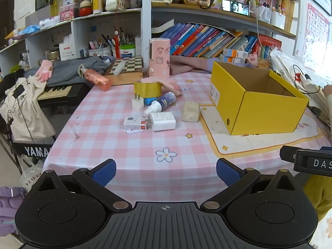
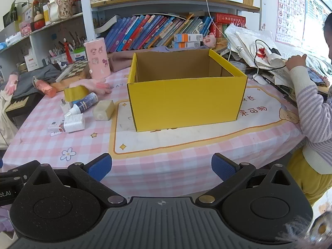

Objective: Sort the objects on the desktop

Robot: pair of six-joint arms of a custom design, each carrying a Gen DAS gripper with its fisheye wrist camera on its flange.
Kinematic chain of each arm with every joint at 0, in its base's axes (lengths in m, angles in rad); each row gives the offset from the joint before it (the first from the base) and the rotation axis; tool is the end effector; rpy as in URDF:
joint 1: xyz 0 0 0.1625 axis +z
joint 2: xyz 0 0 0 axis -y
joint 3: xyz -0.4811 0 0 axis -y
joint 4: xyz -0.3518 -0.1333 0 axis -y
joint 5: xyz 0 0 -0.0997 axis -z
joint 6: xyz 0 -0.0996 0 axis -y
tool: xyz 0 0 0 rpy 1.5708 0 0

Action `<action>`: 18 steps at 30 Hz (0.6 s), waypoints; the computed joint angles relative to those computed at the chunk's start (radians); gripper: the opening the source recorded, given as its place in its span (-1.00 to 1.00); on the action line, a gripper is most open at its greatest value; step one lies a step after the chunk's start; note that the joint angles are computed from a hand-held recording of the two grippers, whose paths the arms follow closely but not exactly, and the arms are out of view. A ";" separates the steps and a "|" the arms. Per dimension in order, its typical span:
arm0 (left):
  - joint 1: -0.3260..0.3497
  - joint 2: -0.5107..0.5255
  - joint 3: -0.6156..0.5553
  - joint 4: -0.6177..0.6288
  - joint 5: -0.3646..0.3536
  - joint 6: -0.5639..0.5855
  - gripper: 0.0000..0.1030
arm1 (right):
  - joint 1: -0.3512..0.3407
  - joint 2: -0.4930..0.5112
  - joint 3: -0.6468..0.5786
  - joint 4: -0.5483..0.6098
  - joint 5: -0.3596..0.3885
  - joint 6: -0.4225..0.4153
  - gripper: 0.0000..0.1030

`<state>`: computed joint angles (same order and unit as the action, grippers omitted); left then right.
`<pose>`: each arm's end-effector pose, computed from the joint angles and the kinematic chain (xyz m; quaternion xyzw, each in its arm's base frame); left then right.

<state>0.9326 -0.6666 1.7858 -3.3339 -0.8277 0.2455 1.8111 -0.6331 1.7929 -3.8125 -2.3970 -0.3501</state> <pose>-0.2293 -0.6460 0.1446 0.2741 0.8481 -0.3564 0.2803 0.2094 -0.6023 0.1810 0.0306 -0.8113 0.4520 0.3695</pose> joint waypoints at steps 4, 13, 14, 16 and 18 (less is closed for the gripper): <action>-0.001 -0.002 0.002 -0.003 -0.004 -0.002 1.00 | -0.001 0.001 0.001 -0.003 0.001 -0.002 1.00; -0.003 -0.008 0.003 0.010 -0.010 -0.003 1.00 | -0.004 -0.004 0.011 -0.006 0.031 -0.004 1.00; -0.001 -0.011 0.004 0.015 -0.018 -0.005 1.00 | -0.004 -0.004 0.011 -0.008 0.036 -0.008 1.00; 0.001 -0.016 0.005 0.021 -0.029 -0.011 1.00 | -0.004 -0.002 0.009 -0.013 0.042 -0.015 1.00; 0.003 -0.019 0.006 0.020 -0.034 -0.015 1.00 | -0.005 -0.005 0.014 -0.016 0.047 -0.018 1.00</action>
